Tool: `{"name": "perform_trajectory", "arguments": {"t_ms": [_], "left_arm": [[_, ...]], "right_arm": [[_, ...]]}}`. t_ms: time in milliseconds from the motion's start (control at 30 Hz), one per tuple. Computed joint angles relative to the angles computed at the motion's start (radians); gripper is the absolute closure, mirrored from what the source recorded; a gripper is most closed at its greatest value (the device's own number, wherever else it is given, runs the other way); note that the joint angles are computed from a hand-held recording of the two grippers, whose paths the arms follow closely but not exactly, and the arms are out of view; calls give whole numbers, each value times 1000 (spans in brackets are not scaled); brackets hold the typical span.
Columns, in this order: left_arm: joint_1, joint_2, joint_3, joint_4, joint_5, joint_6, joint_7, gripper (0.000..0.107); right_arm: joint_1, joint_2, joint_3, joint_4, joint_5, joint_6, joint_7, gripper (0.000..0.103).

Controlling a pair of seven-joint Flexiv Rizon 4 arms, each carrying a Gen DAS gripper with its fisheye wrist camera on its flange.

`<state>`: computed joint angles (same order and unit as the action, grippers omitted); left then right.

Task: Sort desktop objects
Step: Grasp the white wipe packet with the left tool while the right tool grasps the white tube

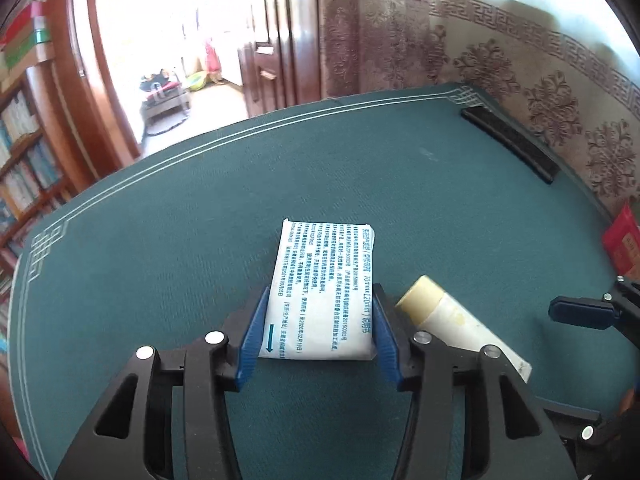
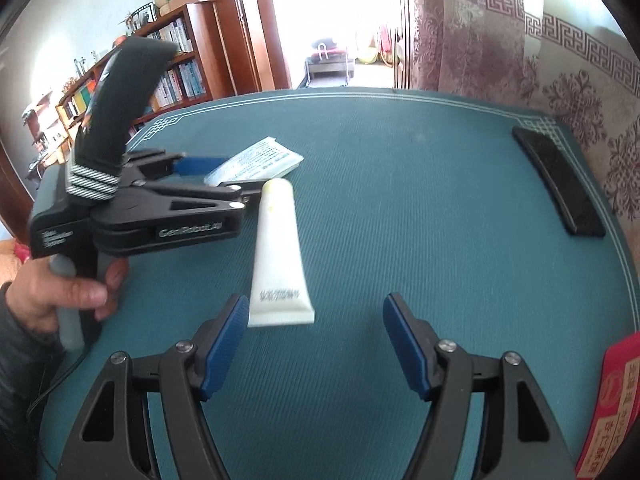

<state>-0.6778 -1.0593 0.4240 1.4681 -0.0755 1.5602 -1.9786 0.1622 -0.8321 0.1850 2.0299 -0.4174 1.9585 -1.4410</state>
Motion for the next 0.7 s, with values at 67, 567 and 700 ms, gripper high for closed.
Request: {"name": "perform_trajectory", "arguments": {"t_ms": [67, 567, 700], "left_arm": [[-14, 5, 15, 18, -7, 7, -24, 55], [-105, 69, 81, 190, -95, 80, -97, 55], [-134, 75, 88, 208, -127, 82, -104, 55]], "right_arm": [[-4, -3, 9, -13, -6, -13, 4, 29], [189, -38, -131, -102, 79, -18, -37, 66], [193, -22, -131, -74, 110, -13, -60, 73]]}}
